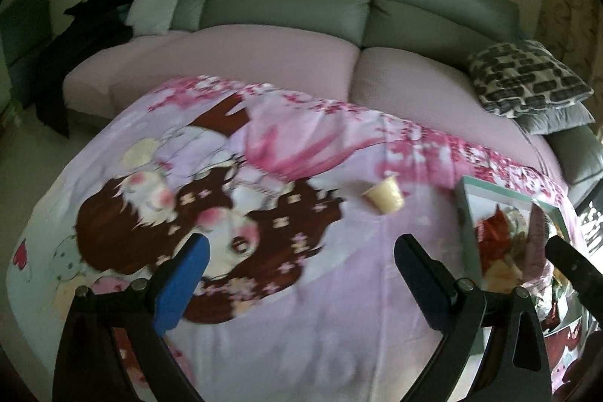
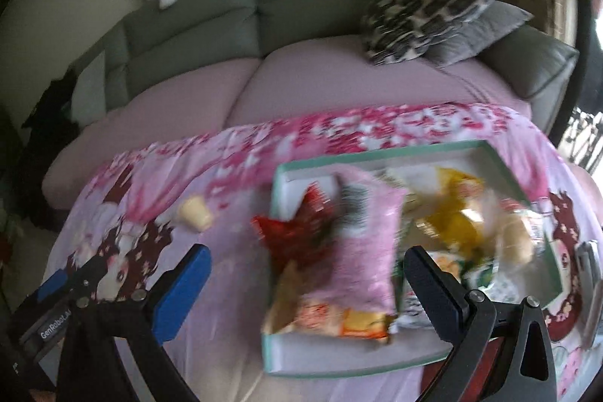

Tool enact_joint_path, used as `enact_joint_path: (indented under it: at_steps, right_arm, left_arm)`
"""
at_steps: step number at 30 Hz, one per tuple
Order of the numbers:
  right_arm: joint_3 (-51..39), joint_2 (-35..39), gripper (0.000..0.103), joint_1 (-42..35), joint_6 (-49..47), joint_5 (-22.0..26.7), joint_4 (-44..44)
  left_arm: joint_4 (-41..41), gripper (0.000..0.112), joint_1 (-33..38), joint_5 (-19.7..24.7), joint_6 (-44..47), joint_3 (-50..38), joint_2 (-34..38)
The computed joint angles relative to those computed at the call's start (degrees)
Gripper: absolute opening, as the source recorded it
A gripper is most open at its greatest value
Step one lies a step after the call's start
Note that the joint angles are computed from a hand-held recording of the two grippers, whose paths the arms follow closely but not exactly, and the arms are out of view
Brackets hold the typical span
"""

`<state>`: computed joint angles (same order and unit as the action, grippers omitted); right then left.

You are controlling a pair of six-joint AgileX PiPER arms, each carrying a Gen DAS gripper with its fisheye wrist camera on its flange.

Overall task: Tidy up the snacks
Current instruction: 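Move both grippers away from the tray toward the red-brown box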

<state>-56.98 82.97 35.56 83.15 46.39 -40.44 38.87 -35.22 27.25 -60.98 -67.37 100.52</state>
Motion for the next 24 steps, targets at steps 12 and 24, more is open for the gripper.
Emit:
enact_joint_path:
  at_steps: [12, 24]
  right_arm:
    - [-9.03, 8.94, 0.103, 8.38, -4.92, 0.80, 3.14]
    - [-14.63, 16.57, 0.103, 12.84, -9.32, -0.26, 8.37]
  left_arm:
    - [-2.02, 0.098, 7.53, -1.25, -0.58, 12.41, -7.43]
    - [-10.43, 0.098, 13.96, -1.04, 12.23, 18.48, -9.78]
